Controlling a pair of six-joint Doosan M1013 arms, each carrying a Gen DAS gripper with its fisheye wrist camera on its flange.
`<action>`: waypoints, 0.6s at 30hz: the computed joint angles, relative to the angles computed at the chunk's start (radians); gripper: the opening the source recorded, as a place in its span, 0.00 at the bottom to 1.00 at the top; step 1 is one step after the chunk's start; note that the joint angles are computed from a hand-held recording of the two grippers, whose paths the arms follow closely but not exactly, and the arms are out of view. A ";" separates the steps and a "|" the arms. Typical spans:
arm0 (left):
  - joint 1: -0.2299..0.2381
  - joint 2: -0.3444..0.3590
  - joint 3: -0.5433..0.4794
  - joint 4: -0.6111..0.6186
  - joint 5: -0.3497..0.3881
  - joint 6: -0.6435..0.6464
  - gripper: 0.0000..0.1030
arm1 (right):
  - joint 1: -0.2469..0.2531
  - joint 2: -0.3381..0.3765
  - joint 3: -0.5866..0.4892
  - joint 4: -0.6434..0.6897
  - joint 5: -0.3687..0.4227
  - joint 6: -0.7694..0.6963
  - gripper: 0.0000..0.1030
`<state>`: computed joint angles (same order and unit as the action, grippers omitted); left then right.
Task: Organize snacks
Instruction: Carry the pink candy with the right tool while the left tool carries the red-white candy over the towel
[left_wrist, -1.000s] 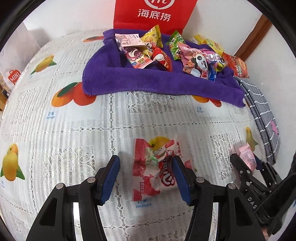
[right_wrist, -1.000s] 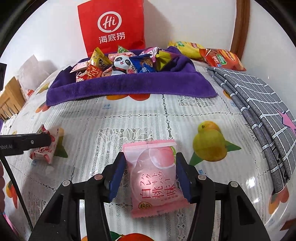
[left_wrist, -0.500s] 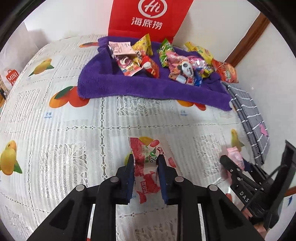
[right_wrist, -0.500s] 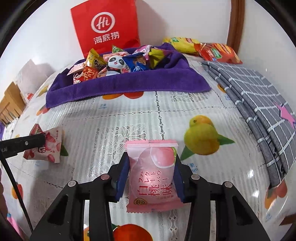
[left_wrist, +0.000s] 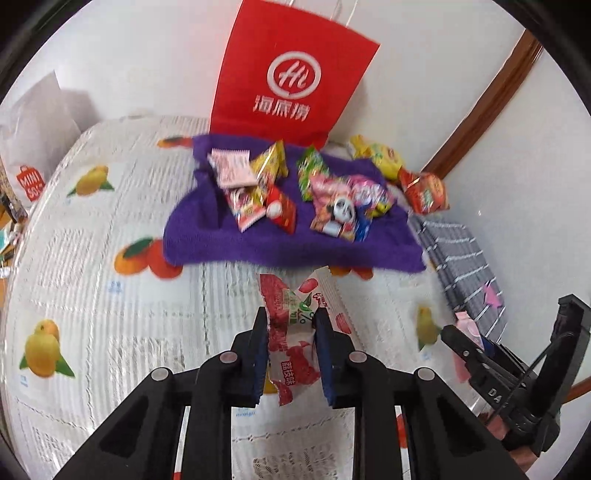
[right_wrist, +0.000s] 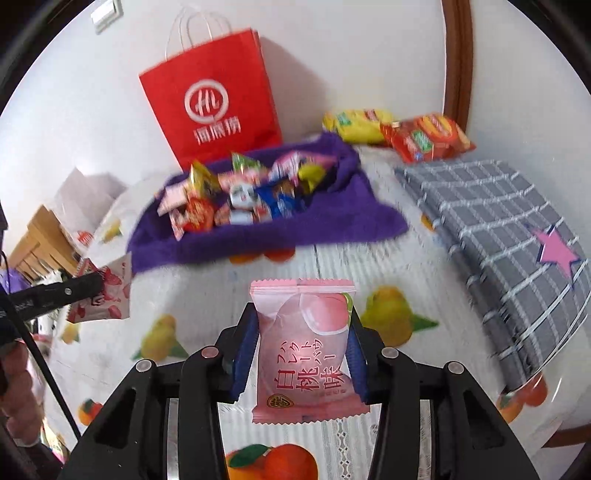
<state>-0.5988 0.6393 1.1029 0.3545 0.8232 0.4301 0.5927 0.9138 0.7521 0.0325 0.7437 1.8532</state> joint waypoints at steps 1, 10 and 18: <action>0.001 0.000 -0.008 0.009 0.000 -0.001 0.21 | -0.001 0.001 -0.010 0.002 0.001 -0.005 0.43; 0.010 0.017 -0.090 0.064 0.030 -0.002 0.21 | -0.003 0.031 -0.139 -0.006 0.011 -0.062 0.43; 0.028 0.054 -0.179 0.073 0.069 0.034 0.21 | -0.011 0.140 -0.375 0.029 0.111 -0.102 0.43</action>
<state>-0.5705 0.6933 0.9241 0.4274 0.8923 0.4642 0.5816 1.0537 0.3776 0.0614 0.8545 1.7509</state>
